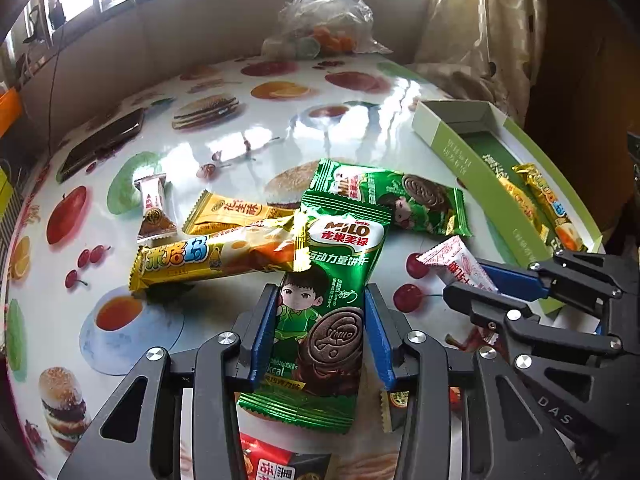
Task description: Organize snacks
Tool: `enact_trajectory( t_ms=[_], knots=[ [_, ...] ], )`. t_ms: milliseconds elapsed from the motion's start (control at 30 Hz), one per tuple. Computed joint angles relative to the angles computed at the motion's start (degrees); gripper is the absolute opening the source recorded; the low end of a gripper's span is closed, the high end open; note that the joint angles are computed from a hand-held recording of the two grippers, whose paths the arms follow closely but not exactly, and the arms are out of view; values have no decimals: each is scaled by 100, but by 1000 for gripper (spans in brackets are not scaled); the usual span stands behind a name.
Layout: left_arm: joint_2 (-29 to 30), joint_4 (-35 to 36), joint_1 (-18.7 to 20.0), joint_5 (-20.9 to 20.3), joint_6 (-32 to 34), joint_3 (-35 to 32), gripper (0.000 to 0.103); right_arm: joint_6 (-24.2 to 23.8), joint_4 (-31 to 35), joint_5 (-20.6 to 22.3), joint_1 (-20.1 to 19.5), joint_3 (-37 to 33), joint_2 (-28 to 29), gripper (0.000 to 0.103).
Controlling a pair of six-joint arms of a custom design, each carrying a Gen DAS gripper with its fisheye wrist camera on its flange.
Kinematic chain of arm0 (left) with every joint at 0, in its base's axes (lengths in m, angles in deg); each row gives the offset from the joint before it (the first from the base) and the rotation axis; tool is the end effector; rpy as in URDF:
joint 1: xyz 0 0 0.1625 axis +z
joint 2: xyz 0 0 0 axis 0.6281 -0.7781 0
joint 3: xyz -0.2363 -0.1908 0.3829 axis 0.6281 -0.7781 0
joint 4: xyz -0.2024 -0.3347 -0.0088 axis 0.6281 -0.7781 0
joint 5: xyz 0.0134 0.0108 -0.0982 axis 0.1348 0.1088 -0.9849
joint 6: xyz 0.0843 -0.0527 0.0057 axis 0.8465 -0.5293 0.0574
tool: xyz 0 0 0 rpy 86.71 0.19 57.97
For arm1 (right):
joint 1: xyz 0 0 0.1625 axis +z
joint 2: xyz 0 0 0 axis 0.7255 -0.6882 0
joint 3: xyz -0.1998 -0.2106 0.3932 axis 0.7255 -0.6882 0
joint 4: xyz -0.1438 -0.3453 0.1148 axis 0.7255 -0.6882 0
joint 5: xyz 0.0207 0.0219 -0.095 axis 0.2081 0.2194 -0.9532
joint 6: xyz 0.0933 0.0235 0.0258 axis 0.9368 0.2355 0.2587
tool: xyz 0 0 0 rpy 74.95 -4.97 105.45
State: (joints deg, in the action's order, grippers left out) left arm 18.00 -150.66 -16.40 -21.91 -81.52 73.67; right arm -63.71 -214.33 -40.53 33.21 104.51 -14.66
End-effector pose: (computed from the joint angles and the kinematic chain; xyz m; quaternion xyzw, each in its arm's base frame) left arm -0.3082 -0.3531 -0.0494 -0.0334 0.8647 -0.3207 0.3851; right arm 0.0400 -0.4351 0.2021 0.4645 -0.8697 0.0627 0.1549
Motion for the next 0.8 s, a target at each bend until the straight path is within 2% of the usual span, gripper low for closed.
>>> enact_trajectory(
  t_ms=[800],
  knots=[
    [-223, 241, -272, 340, -167, -126, 43, 334, 291, 555, -15, -84, -594, 19]
  ],
)
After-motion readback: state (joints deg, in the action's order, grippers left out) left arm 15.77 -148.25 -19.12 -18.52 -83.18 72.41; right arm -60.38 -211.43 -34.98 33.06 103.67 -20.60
